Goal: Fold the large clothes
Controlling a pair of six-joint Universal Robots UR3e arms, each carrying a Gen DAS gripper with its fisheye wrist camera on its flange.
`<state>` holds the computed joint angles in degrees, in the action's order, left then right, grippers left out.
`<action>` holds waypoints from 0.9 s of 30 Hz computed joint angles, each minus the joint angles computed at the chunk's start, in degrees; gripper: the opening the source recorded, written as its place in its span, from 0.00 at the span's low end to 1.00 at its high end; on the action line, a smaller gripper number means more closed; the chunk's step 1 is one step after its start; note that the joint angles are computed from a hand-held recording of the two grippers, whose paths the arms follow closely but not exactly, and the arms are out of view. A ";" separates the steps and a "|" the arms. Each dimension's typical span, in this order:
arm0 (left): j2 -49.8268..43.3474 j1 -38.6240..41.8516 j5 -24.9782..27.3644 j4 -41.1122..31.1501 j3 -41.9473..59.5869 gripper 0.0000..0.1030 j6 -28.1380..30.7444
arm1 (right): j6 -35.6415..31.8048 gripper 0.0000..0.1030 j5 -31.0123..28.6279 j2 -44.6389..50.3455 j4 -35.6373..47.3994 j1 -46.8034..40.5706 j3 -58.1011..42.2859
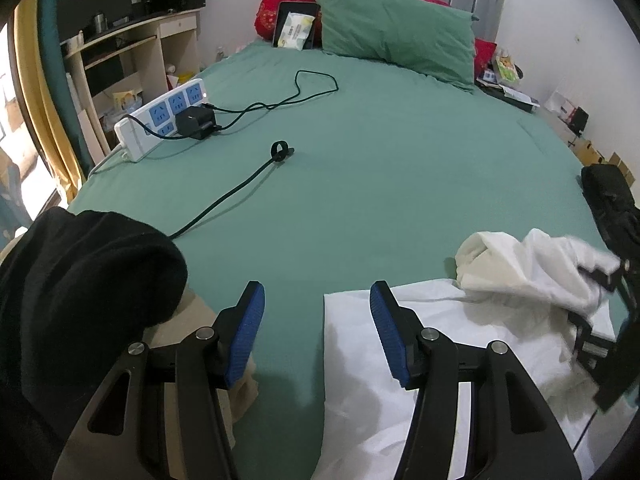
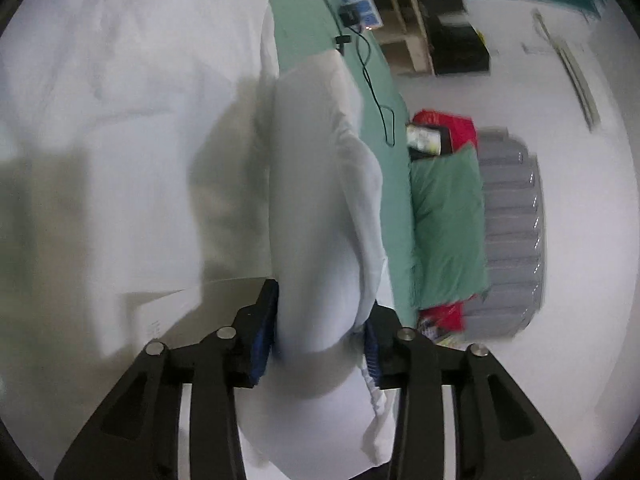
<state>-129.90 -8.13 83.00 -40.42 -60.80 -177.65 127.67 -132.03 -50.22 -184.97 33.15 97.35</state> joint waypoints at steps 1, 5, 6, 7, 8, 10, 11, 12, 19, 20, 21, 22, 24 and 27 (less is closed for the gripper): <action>0.15 0.03 -0.07 -0.01 -0.15 0.57 0.12 | 2.37 0.52 -0.51 -0.96 0.33 0.77 1.45; 1.32 0.01 -0.94 -0.15 -1.47 0.57 0.05 | 10.74 0.55 0.72 -8.22 -1.65 1.53 11.46; 1.48 -0.12 -1.25 -0.32 -1.48 0.57 0.02 | 13.35 0.56 1.03 -9.39 0.26 1.98 12.04; 1.59 -0.17 -1.40 -0.37 -1.51 0.57 0.06 | 16.71 0.59 1.50 -10.93 2.47 2.78 12.97; 1.80 -0.36 -1.65 -0.51 -1.61 0.57 0.14 | 18.74 0.59 2.17 -11.73 3.69 2.94 13.43; 2.05 -0.61 -2.14 -0.68 -1.78 0.57 0.40 | 24.12 0.59 5.88 -16.15 8.34 3.07 16.24; 2.10 -0.79 -2.22 -0.87 -1.80 0.57 0.52 | 25.69 0.59 6.72 -17.72 9.71 3.50 17.47; 2.12 -0.92 -2.37 -1.33 -1.70 0.57 0.72 | 26.25 0.59 6.03 -18.14 9.56 4.11 18.28; 3.02 -1.04 -3.34 -1.90 -2.54 0.57 1.80 | 36.57 0.59 8.79 -29.01 16.60 2.14 23.78; 3.31 -0.90 -3.28 -1.50 -3.04 0.57 1.82 | 38.85 0.59 9.45 -29.94 16.61 1.83 22.50; 3.50 -0.81 -3.21 -1.25 -3.36 0.57 1.77 | 39.98 0.59 9.91 -30.23 15.84 1.35 20.94; 3.55 -0.66 -3.09 -1.16 -3.42 0.57 1.62 | 41.05 0.59 10.00 -28.55 14.99 0.90 17.79; 3.52 -0.22 -3.10 -1.38 -3.27 0.56 1.17 | 43.56 0.59 13.06 -23.54 17.20 -1.35 9.21; 3.51 -0.01 -3.01 -1.68 -3.07 0.56 0.60 | 50.06 0.59 22.52 -15.20 21.12 -6.05 -2.54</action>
<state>-126.39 -8.14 80.00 -42.10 -63.88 -177.04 177.73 -109.50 -65.42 -163.85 27.09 94.81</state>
